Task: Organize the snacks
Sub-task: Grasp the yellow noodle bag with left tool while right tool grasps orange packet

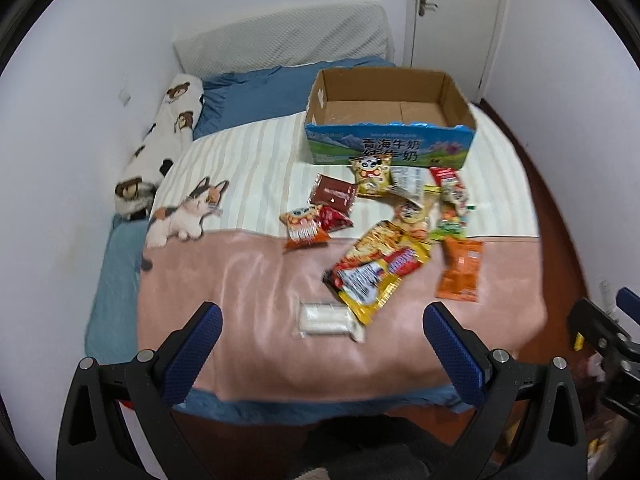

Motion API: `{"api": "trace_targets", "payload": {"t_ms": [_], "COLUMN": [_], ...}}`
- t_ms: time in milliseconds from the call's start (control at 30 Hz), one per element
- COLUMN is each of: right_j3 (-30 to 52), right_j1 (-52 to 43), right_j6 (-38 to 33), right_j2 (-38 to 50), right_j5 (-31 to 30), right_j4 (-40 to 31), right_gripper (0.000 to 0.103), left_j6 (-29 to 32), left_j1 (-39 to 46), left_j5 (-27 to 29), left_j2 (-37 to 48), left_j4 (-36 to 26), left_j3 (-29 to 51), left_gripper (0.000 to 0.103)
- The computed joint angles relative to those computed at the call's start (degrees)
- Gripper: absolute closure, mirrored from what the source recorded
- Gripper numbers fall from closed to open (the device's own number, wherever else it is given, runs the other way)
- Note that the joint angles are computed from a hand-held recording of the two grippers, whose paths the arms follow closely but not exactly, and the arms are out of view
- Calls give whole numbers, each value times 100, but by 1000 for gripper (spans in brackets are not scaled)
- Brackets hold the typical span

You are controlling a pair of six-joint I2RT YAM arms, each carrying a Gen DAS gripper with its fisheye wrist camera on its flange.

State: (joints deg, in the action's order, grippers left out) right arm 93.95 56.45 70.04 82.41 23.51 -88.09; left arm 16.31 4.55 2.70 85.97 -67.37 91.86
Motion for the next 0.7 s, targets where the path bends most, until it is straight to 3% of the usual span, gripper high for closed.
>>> {"api": "trace_targets", "payload": {"t_ms": [133,367,533,700], "right_j3": [-1420,-3328,-3854,-3824], "right_j1": [-1011,-2767,-3368,-3540], "right_j6": [-616,-1673,-1978,-2111], "right_j2": [-315,84,906,1704], "right_j5": [-633,-1715,-2371,-2700], "right_j4": [1313,3650,4882,5481], "right_gripper": [0,0,0,2], "left_j6": [298,1056,1468,1655], "left_j1": [-440,-1226,-1680,-1806], "left_j5": [-461,-868,-1253,-1271], "left_j2": [733,2761,4054,5313], "left_j4": [820,1032,1263,698], "left_j3": [-274,229,815,1983], "left_gripper": [0,2,3,4]}}
